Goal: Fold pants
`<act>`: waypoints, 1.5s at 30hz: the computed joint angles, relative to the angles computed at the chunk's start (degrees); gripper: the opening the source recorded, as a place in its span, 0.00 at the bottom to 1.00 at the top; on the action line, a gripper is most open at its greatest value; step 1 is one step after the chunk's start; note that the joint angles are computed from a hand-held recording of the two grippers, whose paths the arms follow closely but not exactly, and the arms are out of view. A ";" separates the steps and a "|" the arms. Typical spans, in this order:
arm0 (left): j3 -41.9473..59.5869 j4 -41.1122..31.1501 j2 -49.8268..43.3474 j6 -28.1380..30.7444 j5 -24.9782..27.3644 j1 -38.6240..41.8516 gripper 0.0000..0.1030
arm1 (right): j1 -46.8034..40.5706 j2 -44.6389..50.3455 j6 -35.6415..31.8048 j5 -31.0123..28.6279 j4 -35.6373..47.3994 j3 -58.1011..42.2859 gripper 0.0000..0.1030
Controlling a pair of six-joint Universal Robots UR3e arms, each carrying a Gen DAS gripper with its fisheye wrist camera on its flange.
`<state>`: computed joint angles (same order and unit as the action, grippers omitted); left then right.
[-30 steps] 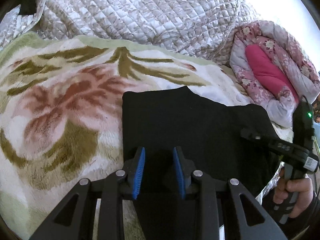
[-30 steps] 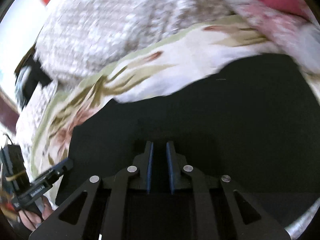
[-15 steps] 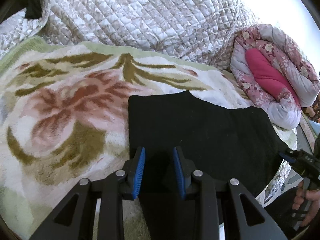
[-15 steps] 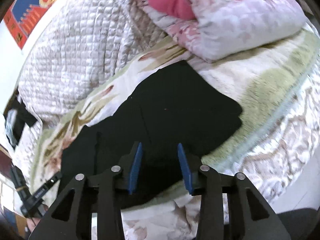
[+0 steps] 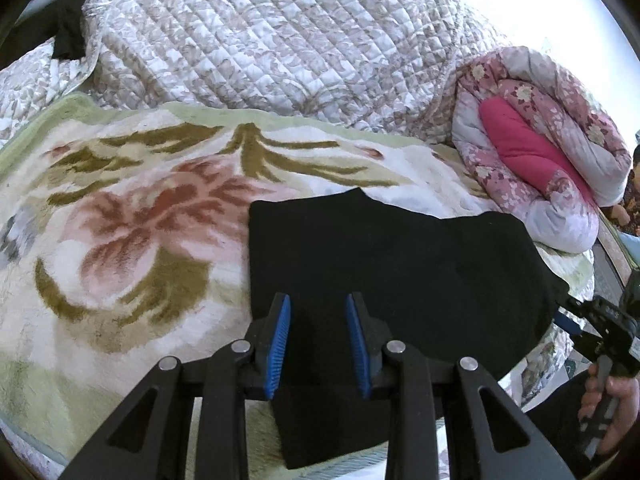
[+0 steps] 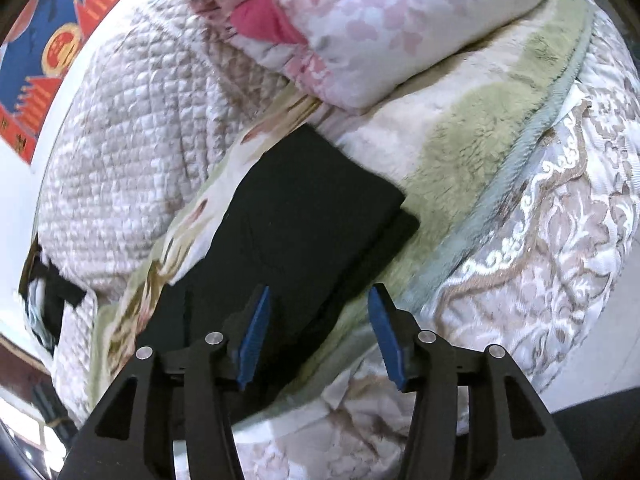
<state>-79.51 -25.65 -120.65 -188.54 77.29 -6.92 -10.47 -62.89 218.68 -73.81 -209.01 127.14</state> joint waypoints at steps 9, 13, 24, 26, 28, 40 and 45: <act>1.78 -1.86 -0.47 0.87 0.93 -1.42 0.31 | -1.35 1.97 1.10 0.04 0.51 -3.69 0.52; 1.19 -1.94 -0.27 0.81 1.13 -0.98 0.31 | -0.83 1.61 -1.07 -0.21 2.08 -5.34 0.44; 0.03 -1.64 0.56 -1.37 2.38 0.66 0.31 | 4.19 -4.29 -8.29 -3.27 18.96 -16.01 0.22; -0.10 -2.14 0.72 -2.31 1.87 1.51 0.31 | 6.37 -5.36 -9.41 -3.50 20.72 -18.34 0.22; 0.03 -2.80 0.97 -2.61 2.37 2.01 0.31 | 9.60 -5.46 -10.97 -4.20 23.90 -22.70 0.22; -7.45 2.60 6.14 -6.67 3.11 7.18 0.31 | 29.50 17.28 -21.54 -5.46 47.10 -64.51 0.22; -10.34 3.57 7.67 -7.05 2.58 9.21 0.31 | 33.13 28.91 -26.17 -3.57 59.03 -77.97 0.22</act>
